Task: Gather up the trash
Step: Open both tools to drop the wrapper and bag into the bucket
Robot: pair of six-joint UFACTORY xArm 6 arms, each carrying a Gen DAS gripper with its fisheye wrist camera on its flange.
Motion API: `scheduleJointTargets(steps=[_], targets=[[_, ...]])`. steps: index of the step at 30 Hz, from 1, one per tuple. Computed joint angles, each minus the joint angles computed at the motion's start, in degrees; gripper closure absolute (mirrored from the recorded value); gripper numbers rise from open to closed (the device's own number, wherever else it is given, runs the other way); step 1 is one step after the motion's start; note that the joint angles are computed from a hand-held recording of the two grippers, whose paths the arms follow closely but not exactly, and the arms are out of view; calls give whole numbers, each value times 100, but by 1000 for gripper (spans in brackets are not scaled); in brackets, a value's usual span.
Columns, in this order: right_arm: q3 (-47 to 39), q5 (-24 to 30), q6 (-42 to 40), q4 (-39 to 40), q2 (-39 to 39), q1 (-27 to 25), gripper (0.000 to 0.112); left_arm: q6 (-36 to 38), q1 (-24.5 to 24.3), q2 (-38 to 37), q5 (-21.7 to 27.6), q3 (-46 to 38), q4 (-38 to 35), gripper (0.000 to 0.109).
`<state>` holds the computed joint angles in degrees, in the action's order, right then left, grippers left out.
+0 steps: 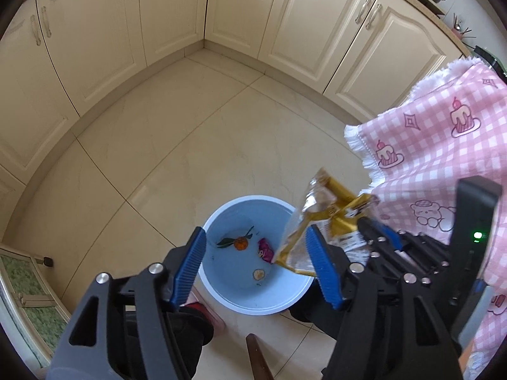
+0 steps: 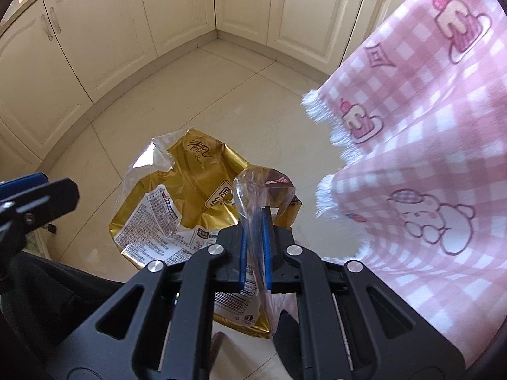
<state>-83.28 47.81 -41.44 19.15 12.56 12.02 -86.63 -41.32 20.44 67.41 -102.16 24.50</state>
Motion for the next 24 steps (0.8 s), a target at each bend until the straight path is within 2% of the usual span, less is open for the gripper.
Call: scheduleJointTargets(steps=[4,7,10,13,14,20,24], targets=[[-95,292,8,214,-4,0,100,3,-24,48,25,-104,24,43],[-50,313,-70,283,-84,28,95,33,-46,124,79,-234,25,43],[50,288,-43,317,-189,101,87,81,-65,150,116,-313,21,43],[147,291,-104,393,-316,75,67,113,-91,173,211,-423,57,43],[172,269,-123,424,-353,68,65,116,-111,177,269,-477,93,43],[169,398,-269,568,-564,-60,65,138,-254,247,637,-897,330,43],[308,206,-496,678,-1049,-198,65,219,-435,443,1067,-1542,604,43]])
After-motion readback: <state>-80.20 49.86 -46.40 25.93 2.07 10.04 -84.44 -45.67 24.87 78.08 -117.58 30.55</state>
